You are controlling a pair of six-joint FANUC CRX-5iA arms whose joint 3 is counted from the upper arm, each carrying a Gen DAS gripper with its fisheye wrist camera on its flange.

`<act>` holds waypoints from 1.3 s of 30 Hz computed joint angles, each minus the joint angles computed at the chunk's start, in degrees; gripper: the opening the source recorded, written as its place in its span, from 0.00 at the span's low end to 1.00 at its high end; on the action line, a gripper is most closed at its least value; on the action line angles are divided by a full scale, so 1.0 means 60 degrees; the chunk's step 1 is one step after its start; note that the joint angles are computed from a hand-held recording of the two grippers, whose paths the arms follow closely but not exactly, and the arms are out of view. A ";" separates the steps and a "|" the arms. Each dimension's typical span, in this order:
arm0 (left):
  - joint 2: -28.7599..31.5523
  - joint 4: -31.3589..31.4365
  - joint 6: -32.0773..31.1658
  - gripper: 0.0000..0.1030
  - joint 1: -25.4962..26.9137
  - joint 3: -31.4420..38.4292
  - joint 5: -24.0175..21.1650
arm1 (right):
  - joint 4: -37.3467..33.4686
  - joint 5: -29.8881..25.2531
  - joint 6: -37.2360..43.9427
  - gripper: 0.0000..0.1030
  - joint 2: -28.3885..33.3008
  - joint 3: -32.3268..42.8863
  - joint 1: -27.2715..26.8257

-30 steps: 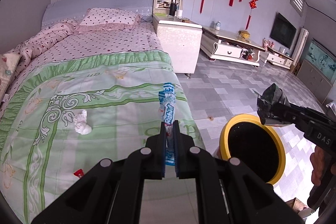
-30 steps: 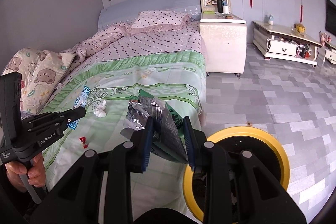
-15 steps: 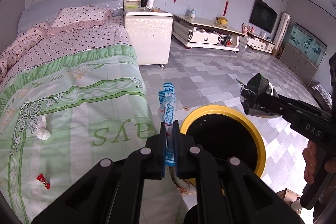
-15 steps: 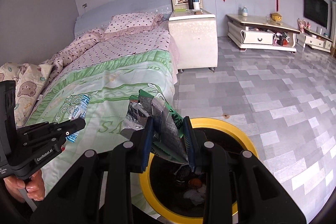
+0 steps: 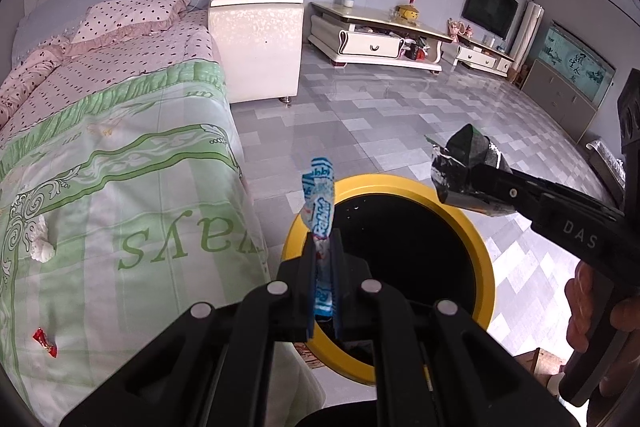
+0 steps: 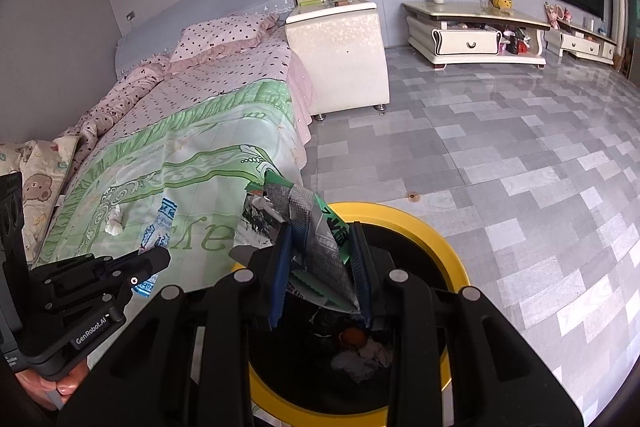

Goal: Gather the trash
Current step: 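Open both tools to drop the bottle and wrappers into the bin, then move both open tools back over the tissue and red wrapper on the bed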

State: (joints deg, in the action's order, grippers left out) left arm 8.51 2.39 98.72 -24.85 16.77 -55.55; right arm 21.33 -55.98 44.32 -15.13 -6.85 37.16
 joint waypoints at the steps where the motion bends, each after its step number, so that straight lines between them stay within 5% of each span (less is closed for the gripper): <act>1: 0.0091 -0.0027 0.0042 0.06 -0.0036 0.0082 -0.0067 | -0.0081 0.0032 0.0032 0.27 0.0012 -0.0003 -0.0079; 12: 0.0530 -0.0095 0.0216 0.09 -0.0227 0.0488 -0.0440 | -0.0376 0.0139 -0.0063 0.38 0.0000 -0.0092 -0.0428; 24: 0.0222 -0.0047 0.0497 0.59 0.0015 0.0103 -0.0248 | -0.0009 0.0092 -0.0637 0.38 -0.0227 -0.0246 -0.0446; 39: -0.1072 -0.0723 0.1008 0.68 0.1154 -0.0989 -0.0238 | 0.0228 0.0251 -0.0325 0.50 0.0418 0.0600 0.0728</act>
